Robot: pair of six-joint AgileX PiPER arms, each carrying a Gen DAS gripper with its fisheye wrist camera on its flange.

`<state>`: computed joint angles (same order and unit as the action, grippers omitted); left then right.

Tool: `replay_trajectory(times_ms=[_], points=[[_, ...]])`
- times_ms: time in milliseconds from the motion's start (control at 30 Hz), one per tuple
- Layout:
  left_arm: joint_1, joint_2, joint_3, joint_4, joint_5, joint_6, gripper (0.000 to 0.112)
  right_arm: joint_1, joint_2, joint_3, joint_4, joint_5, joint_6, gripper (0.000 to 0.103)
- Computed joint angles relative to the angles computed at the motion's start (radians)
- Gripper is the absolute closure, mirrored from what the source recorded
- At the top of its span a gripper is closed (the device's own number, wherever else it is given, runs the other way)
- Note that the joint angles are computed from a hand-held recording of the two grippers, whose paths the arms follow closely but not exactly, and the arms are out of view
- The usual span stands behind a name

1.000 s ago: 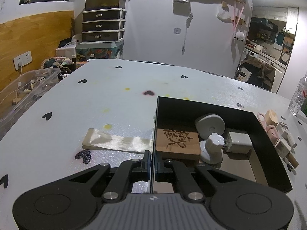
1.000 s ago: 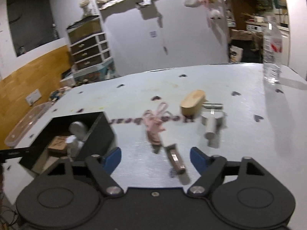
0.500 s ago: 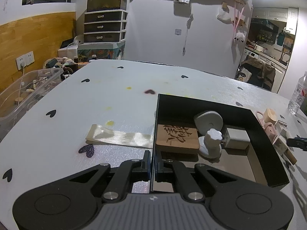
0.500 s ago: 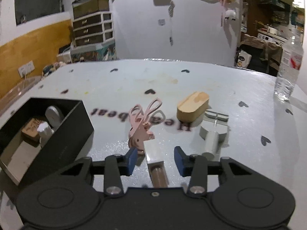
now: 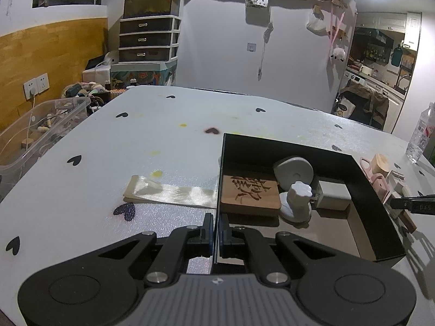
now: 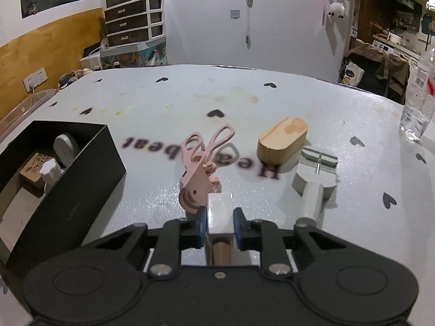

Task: Organize rigid objects
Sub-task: 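Lower the white cylinder into the black box and release it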

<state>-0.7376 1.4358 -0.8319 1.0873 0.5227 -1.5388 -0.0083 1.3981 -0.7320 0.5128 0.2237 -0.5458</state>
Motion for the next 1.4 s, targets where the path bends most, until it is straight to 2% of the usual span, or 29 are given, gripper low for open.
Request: replay_trajectory(times_ms=[67, 133, 267, 367, 500, 633, 700, 833, 967, 1033, 1100, 1133, 1200, 1300, 1400], points=[[0.001, 0.001, 0.001, 0.002, -0.002, -0.002, 0.110, -0.009, -0.040, 0.016, 0.050, 0.014, -0.035, 0.082], [-0.002, -0.003, 0.002, 0.003, -0.001, -0.003, 0.110, -0.025, -0.094, 0.026, 0.166, 0.052, -0.131, 0.082], [0.000, -0.012, 0.012, 0.014, -0.010, -0.014, 0.110, -0.056, -0.200, 0.010, 0.431, 0.200, -0.333, 0.082], [0.008, -0.019, 0.026, 0.037, -0.028, -0.040, 0.109, -0.011, -0.207, -0.041, 0.482, 0.278, -0.323, 0.082], [0.015, -0.022, 0.039, 0.062, -0.046, -0.070, 0.109, 0.114, -0.108, -0.145, 0.461, 0.316, -0.181, 0.082], [0.024, -0.026, 0.048, 0.080, -0.064, -0.086, 0.109, 0.241, 0.034, -0.247, 0.437, 0.297, -0.005, 0.082], [0.031, -0.029, 0.052, 0.082, -0.076, -0.085, 0.109, 0.286, 0.122, -0.306, 0.449, 0.316, 0.064, 0.082], [0.038, -0.034, 0.058, 0.082, -0.088, -0.069, 0.109, 0.332, 0.258, -0.383, 0.517, 0.373, 0.113, 0.082], [0.048, -0.036, 0.062, 0.079, -0.107, -0.057, 0.109, 0.340, 0.361, -0.412, 0.698, 0.432, 0.058, 0.082], [0.053, -0.039, 0.065, 0.083, -0.116, -0.061, 0.109, 0.362, 0.385, -0.439, 0.609, 0.414, 0.164, 0.078], [0.057, -0.041, 0.069, 0.086, -0.122, -0.062, 0.108, 0.391, 0.369, -0.438, 0.487, 0.375, 0.249, 0.063], [0.058, -0.041, 0.070, 0.089, -0.124, -0.064, 0.108, 0.399, 0.354, -0.430, 0.451, 0.359, 0.258, 0.062], [0.062, -0.043, 0.076, 0.101, -0.133, -0.077, 0.108, 0.414, 0.318, -0.411, 0.373, 0.326, 0.289, 0.062], [0.063, -0.045, 0.080, 0.111, -0.135, -0.089, 0.108, 0.395, 0.291, -0.395, 0.384, 0.353, 0.256, 0.063], [0.065, -0.045, 0.081, 0.111, -0.137, -0.090, 0.108, 0.381, 0.284, -0.397, 0.395, 0.379, 0.220, 0.072]])
